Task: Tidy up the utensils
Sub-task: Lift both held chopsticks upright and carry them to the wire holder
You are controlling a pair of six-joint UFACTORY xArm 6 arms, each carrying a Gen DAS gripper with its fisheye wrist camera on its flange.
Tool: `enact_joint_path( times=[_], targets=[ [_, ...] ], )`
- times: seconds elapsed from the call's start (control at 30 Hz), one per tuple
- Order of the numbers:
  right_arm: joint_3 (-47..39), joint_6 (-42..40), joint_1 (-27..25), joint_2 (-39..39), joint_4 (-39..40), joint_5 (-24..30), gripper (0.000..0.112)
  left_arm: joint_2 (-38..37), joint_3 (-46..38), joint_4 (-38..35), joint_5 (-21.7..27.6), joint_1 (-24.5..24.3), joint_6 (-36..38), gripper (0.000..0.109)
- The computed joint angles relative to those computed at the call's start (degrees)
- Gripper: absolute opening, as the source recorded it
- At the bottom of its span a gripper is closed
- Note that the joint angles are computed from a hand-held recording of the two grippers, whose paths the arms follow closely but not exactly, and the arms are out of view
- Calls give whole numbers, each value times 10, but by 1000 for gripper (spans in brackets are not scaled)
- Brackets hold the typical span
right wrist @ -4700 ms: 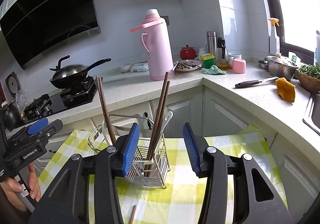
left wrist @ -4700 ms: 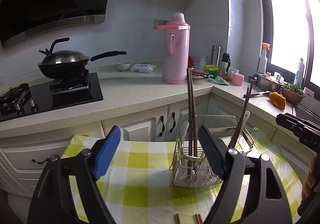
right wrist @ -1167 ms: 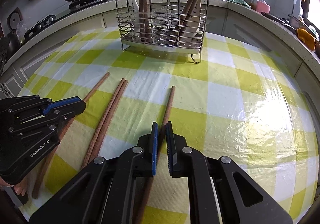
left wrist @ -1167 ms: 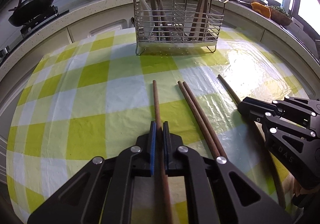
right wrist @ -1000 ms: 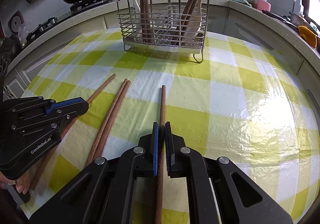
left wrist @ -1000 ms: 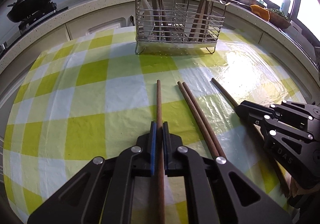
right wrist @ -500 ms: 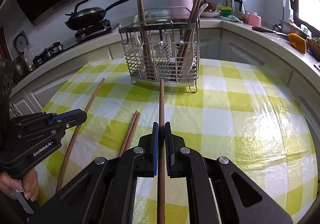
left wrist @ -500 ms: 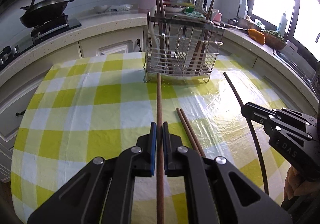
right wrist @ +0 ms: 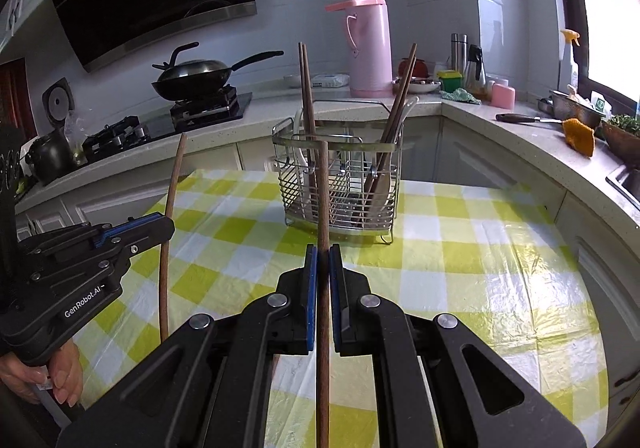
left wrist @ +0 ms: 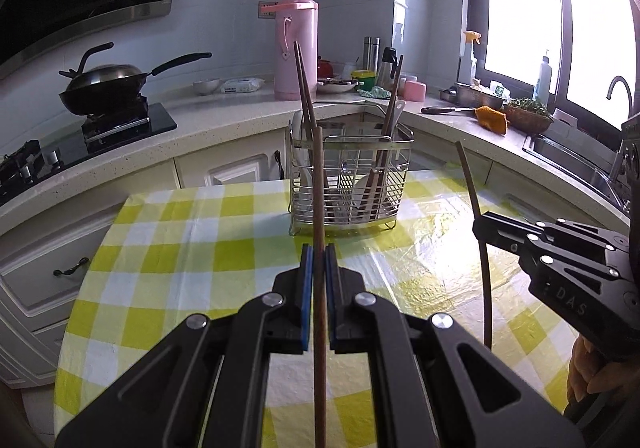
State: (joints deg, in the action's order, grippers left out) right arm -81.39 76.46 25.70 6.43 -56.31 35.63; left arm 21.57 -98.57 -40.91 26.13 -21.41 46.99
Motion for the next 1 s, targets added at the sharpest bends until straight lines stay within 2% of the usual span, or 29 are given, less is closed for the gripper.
enact_joint_path(
  times=[0.27, 0.5, 1.0],
  targets=[
    [-6, 14, 19, -14, -34, 19, 7, -40, 36, -55, -19, -1, 51, 6],
    [-5, 15, 25, -20, -41, 22, 7, -59, 58, -70, -26, -2, 71, 6],
    [-1, 48, 28, -27, -84, 23, 7, -57, 55, -134, -68, -6, 120, 6]
  ],
)
